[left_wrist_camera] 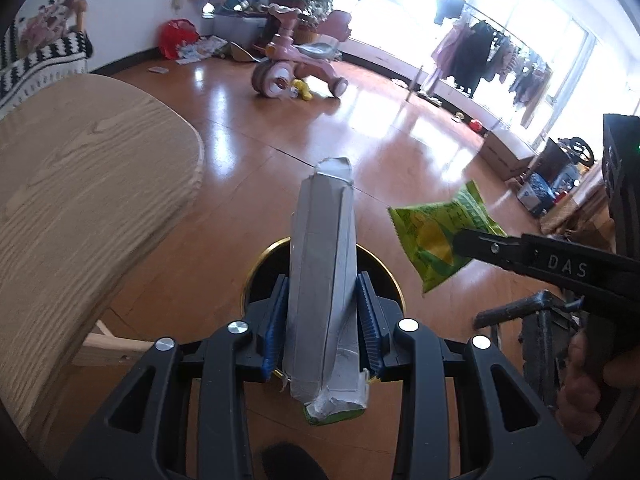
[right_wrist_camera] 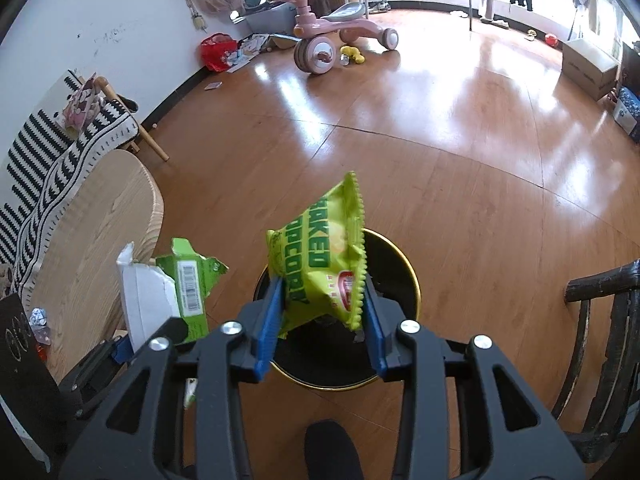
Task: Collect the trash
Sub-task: 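Carry the carton and popcorn bag over the bin and open both tools, then move both open tools back to the trash pile on the table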
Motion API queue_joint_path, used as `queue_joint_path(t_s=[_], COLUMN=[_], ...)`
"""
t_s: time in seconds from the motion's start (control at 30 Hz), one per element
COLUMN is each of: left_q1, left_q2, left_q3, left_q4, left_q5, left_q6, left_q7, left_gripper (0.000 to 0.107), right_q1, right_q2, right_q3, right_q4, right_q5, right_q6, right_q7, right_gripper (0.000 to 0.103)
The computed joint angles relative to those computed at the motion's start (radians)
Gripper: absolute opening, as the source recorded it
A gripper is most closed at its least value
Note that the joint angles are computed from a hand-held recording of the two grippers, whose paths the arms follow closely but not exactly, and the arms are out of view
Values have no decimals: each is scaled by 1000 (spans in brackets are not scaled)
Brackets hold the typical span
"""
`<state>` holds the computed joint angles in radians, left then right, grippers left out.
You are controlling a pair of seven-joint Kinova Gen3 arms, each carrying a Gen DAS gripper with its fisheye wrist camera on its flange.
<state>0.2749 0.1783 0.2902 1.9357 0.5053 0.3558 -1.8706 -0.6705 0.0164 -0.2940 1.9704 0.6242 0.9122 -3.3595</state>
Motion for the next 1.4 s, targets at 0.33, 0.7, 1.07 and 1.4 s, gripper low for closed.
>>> queue_joint_path(t_s=[0.33, 0.7, 1.07, 1.4], left_q1=[-15, -26, -134, -355], left_q2=[-9, -78, -330, -477], left_q3=[14, -43, -275, -528], left_q4=[18, 38, 107, 124], left_q5=[38, 24, -52, -188], left_q6=[-19, 23, 136, 236], left_q7=[-34, -30, 7, -20], left_gripper=[65, 68, 94, 95], right_q1=[-15, -47, -200, -363], right_q2=[-7, 20, 195, 464], right_q3=[-16, -22, 21, 87], right_q4=[2, -50, -324, -762], right_q5=[55, 99, 178, 142], right_q6=[26, 38, 48, 58], right_q7=[-70, -86, 11, 289], right_gripper=[71, 71, 74, 74])
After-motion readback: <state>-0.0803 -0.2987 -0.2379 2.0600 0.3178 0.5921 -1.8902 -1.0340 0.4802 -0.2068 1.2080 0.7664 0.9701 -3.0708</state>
